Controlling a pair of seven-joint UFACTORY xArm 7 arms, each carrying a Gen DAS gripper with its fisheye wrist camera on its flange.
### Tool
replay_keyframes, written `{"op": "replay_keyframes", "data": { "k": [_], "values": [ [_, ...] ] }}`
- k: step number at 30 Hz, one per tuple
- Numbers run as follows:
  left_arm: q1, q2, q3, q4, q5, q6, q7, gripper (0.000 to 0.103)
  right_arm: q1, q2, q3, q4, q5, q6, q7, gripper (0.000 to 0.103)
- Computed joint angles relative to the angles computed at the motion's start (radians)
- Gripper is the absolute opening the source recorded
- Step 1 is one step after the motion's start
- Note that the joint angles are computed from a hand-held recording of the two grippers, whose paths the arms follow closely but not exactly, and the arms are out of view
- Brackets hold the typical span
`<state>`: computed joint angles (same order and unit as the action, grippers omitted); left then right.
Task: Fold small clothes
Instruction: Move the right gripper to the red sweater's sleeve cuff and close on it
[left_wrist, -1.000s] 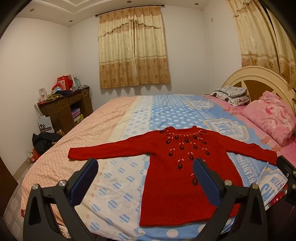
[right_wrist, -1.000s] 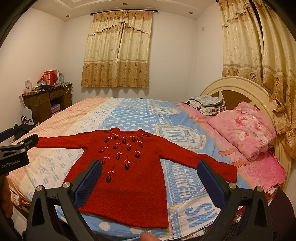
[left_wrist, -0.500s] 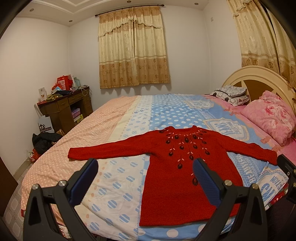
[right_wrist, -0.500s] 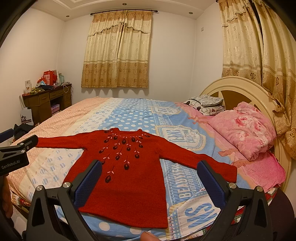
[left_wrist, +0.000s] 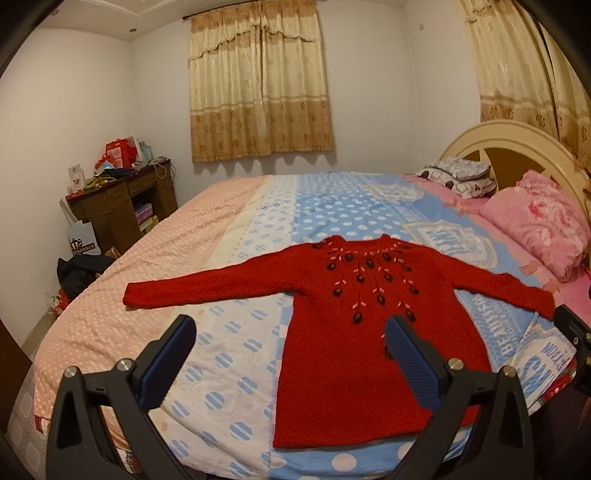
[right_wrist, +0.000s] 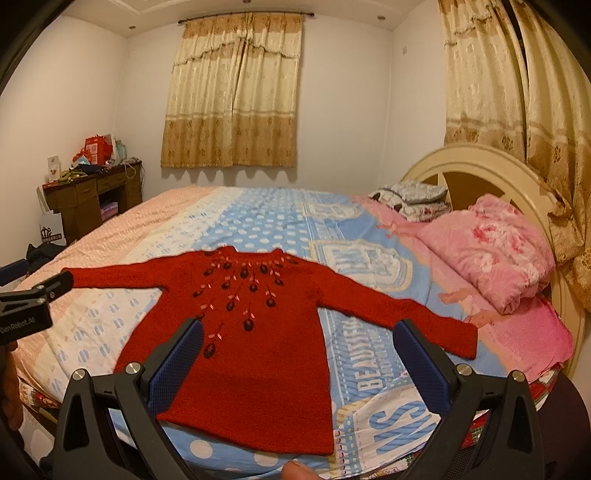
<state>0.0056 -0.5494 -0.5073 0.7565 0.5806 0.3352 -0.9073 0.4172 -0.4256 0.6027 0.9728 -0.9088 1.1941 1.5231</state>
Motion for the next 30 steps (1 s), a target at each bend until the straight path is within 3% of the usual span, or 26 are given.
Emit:
{"op": "replay_keyframes", "data": {
  "k": [6,12,21,30],
  "values": [
    [0.032,0.097,-0.027,0.047,0.063,0.005,-0.023,0.103,-0.012,-0.023,-0.074,-0.087,0.036,-0.102,-0.004,0.102],
    [0.041,0.255,-0.040,0.150,0.206,0.032,-0.093,0.103,-0.069,-0.077,-0.144,-0.196,0.074,-0.221,0.015,0.102],
    [-0.038,0.493,-0.005,0.329,0.351,0.136,-0.136,0.103,-0.202,-0.111,-0.220,-0.307,0.125,-0.334,-0.029,0.102],
    [-0.171,0.668,0.082,0.483,0.361,0.213,-0.088,0.103,-0.317,-0.128,-0.273,-0.390,0.156,-0.421,-0.076,0.102]
  ]
}}
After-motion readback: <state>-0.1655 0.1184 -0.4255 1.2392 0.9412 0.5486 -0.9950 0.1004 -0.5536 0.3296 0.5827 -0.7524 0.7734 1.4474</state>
